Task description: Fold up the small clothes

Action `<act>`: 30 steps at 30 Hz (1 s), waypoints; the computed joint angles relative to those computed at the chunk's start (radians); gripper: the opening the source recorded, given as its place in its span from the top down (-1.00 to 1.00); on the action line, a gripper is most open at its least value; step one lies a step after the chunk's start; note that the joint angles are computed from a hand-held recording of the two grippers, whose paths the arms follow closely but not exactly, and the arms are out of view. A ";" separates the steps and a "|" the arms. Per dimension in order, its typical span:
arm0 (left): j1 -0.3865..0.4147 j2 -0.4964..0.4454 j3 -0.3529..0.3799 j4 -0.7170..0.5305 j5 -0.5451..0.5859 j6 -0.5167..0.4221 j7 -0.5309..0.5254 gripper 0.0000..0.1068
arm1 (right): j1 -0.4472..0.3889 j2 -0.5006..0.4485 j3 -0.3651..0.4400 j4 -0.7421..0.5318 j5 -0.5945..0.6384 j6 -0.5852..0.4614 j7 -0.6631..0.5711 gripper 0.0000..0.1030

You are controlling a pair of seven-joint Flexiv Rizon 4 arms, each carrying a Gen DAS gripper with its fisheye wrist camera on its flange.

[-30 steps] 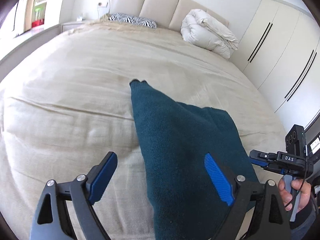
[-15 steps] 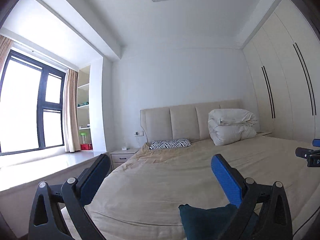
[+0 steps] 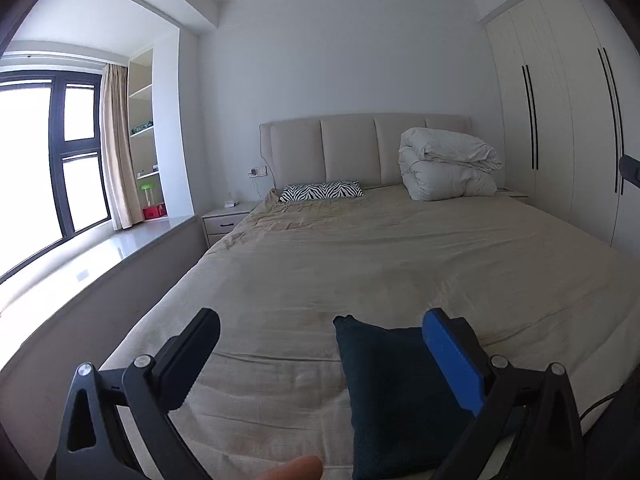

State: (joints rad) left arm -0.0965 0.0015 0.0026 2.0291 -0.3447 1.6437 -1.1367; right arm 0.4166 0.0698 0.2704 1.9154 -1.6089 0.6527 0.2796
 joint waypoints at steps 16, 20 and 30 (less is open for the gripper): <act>0.035 -0.035 0.012 -0.075 0.259 -0.535 -0.287 -0.93 | 0.090 -0.177 -0.029 -0.046 0.800 0.087 -0.317 -1.00; 0.040 -0.055 0.011 -0.095 0.245 -0.569 -0.280 -0.93 | 0.109 -0.207 -0.048 -0.060 0.792 0.061 -0.344 -1.00; 0.039 -0.089 0.015 -0.129 0.264 -0.592 -0.313 -0.93 | 0.128 -0.229 -0.063 -0.093 0.812 0.035 -0.388 -1.00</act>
State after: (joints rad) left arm -0.0571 -0.0874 0.0178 1.8997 -0.0803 1.0518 -1.4493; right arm 0.5445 -0.1596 0.2072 1.8226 -0.7965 0.6878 -0.1086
